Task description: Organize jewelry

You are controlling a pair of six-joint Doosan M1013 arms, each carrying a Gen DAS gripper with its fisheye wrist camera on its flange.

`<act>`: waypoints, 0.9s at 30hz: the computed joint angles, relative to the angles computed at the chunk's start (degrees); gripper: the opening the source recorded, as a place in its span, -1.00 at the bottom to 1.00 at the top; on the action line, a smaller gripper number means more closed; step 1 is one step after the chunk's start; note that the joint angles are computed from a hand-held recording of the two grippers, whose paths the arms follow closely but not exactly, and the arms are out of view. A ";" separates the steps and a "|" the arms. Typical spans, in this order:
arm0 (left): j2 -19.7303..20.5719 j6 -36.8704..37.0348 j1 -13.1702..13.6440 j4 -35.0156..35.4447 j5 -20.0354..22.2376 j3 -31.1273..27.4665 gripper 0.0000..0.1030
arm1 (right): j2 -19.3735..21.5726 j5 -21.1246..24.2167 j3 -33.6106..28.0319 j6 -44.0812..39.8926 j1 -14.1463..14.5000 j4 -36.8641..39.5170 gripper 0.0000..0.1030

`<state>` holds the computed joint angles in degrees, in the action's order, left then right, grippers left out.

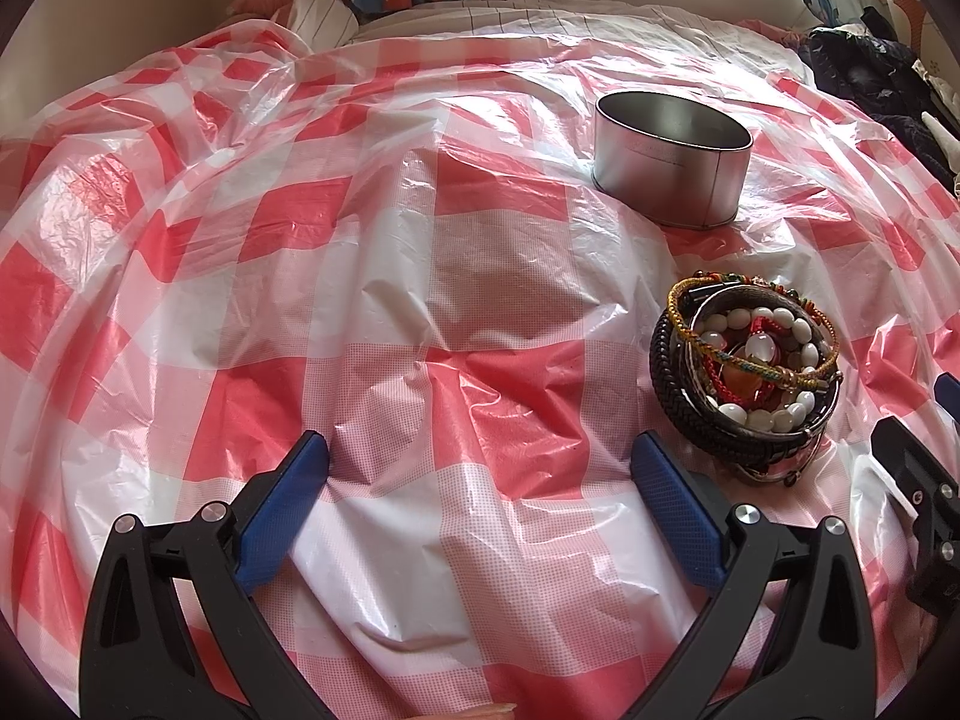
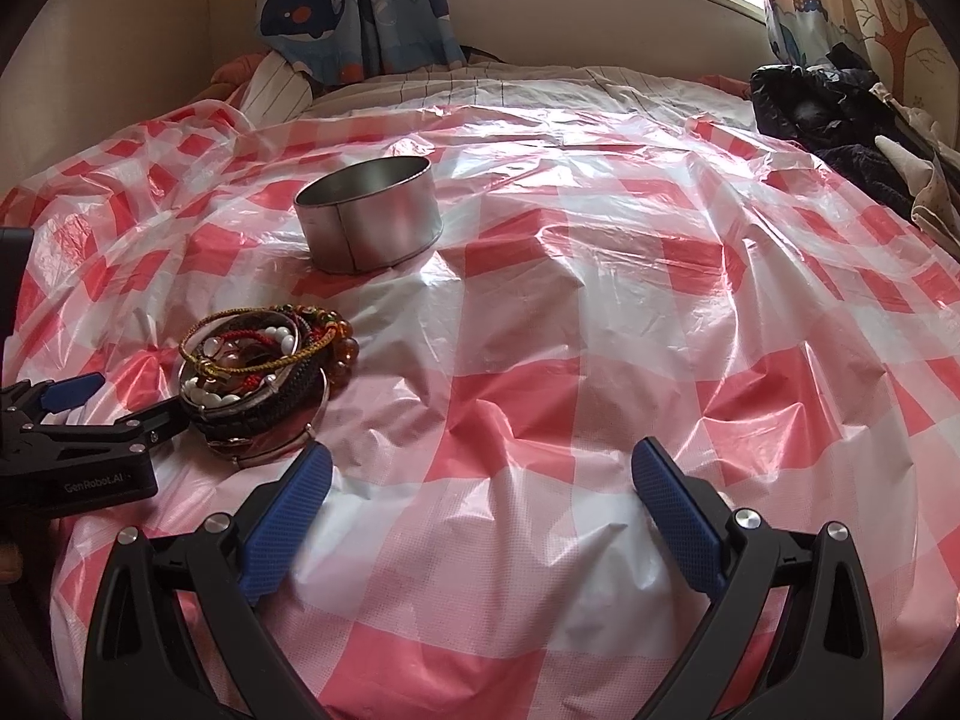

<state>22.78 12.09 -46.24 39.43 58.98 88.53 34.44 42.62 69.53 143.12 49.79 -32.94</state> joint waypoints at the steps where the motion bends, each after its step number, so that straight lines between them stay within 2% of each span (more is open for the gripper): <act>1: 0.00 0.00 0.00 0.00 0.00 0.00 0.88 | -0.17 -0.71 0.28 0.43 -0.02 -0.16 0.86; 4: 0.00 0.03 0.01 -0.02 0.01 -0.01 0.88 | -0.60 -2.72 1.07 1.12 0.07 -0.84 0.86; 20: 0.01 0.08 0.03 -0.12 -0.02 -0.02 0.88 | -0.30 -1.80 0.65 0.16 0.17 -0.30 0.86; 22: 0.01 0.11 0.04 -0.14 0.00 -0.05 0.88 | -0.68 -3.17 1.25 1.12 0.23 -1.25 0.86; 25: -0.01 -0.01 0.11 -0.20 -0.31 0.06 0.88 | -2.01 -8.63 3.27 3.25 0.13 -2.96 0.86; 27: -0.05 -0.24 0.11 -0.26 -0.68 0.25 0.88 | -2.00 -9.81 2.83 0.01 -0.04 -0.31 0.86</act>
